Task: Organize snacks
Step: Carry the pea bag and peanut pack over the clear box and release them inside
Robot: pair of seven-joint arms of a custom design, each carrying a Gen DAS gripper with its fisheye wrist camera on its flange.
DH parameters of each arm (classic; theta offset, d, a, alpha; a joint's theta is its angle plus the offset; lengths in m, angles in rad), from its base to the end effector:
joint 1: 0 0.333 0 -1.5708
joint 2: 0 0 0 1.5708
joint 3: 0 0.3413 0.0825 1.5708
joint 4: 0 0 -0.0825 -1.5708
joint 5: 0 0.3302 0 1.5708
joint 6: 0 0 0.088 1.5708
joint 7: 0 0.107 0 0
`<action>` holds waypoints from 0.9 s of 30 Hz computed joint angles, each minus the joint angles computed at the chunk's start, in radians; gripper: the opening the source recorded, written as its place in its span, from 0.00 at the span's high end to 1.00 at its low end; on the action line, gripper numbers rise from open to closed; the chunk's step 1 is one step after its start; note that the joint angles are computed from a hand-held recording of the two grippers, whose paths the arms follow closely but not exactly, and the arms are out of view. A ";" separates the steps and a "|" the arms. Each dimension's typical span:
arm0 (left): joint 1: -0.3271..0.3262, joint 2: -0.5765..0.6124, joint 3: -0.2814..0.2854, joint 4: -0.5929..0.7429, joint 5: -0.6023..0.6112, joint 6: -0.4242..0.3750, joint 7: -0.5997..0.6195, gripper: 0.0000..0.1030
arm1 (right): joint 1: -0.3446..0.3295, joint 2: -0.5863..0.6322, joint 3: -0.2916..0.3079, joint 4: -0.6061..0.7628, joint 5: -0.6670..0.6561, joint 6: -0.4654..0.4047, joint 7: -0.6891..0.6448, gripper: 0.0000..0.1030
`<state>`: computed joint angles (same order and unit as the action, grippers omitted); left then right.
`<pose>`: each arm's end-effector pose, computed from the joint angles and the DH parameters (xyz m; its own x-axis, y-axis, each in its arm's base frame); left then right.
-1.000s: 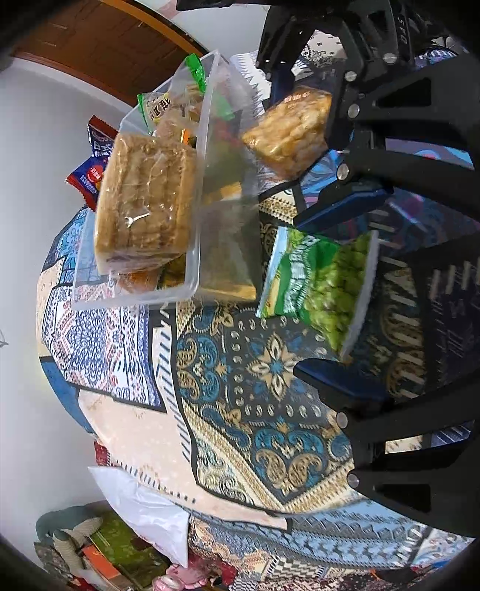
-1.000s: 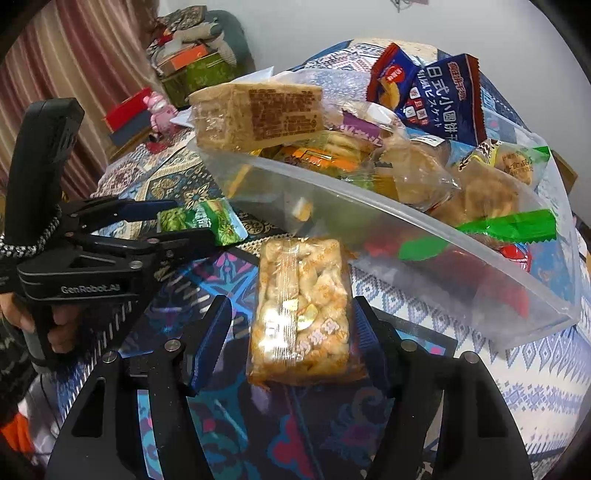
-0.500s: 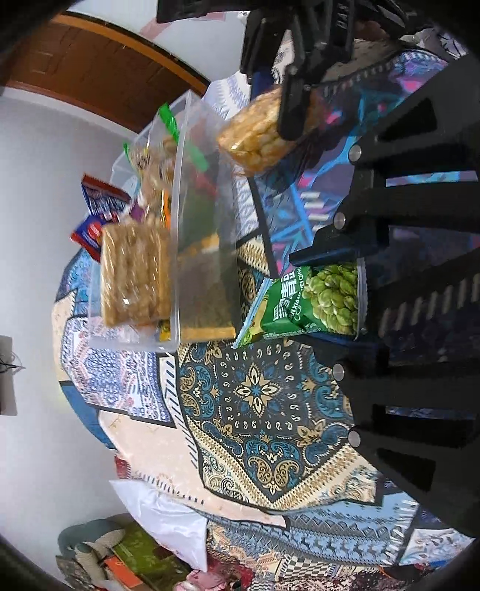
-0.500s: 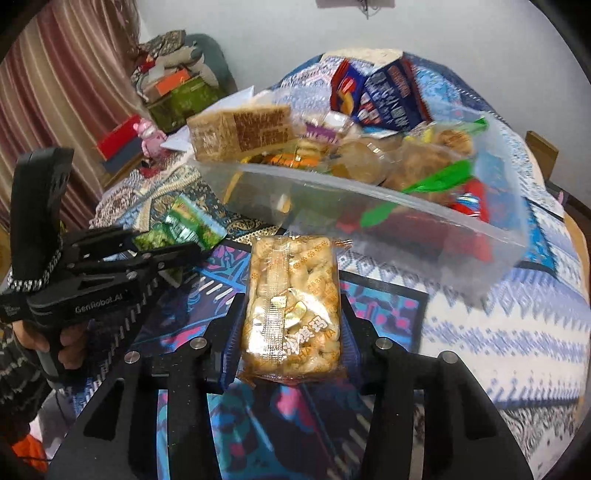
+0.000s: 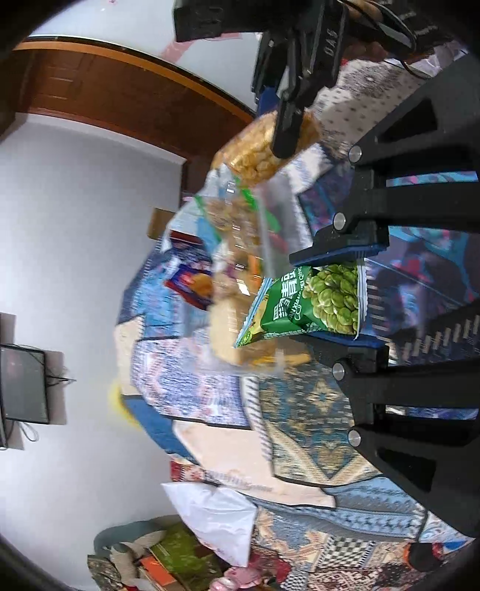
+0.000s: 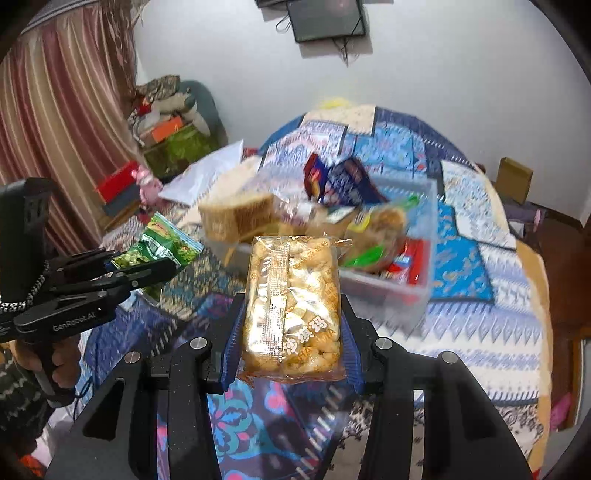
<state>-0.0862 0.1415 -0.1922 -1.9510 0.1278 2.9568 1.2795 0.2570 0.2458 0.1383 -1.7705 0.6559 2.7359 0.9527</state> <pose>0.5716 -0.1646 0.5649 -0.1488 -0.9793 0.1374 -0.6607 -0.0049 -0.7506 0.5935 0.2115 0.5469 0.5290 -0.8251 -0.1984 -0.6522 -0.2457 -0.7171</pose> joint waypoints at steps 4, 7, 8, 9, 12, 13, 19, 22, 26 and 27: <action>0.002 0.036 -0.003 0.078 -0.009 -0.006 0.012 0.69 | 0.006 0.021 -0.001 0.038 -0.007 0.025 0.016 0.59; -0.006 0.081 0.005 0.161 0.019 -0.016 0.004 0.69 | 0.000 0.047 0.006 0.082 -0.003 0.037 0.021 0.59; -0.005 0.094 0.003 0.183 0.022 -0.022 0.006 0.69 | -0.003 0.058 0.009 0.097 0.000 0.040 0.020 0.59; -0.004 0.112 0.003 0.214 0.025 -0.031 0.007 0.69 | -0.004 0.074 0.009 0.120 -0.002 0.039 0.026 0.59; 0.010 0.174 -0.012 0.311 0.009 -0.069 0.031 0.69 | 0.000 0.118 0.004 0.182 -0.029 0.036 0.058 0.59; 0.011 0.198 -0.013 0.348 0.008 -0.087 0.034 0.69 | 0.002 0.139 0.002 0.211 -0.043 0.028 0.074 0.59; 0.016 0.321 -0.031 0.527 -0.027 -0.204 0.073 0.69 | 0.006 0.227 -0.002 0.335 -0.114 -0.020 0.147 0.59; -0.001 0.382 -0.016 0.615 -0.020 -0.270 0.066 0.69 | 0.010 0.266 -0.008 0.388 -0.146 -0.050 0.184 0.59; -0.019 0.419 -0.003 0.665 -0.009 -0.305 0.056 0.66 | 0.017 0.293 -0.018 0.421 -0.189 -0.075 0.222 0.59; -0.022 0.422 -0.001 0.671 -0.007 -0.313 0.053 0.56 | 0.020 0.295 -0.022 0.420 -0.201 -0.076 0.231 0.58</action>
<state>-0.1082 0.5630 -0.1934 -1.2804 0.1210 2.6435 1.3330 0.2774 0.5405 0.1159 -1.3502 0.4552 2.6602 1.1835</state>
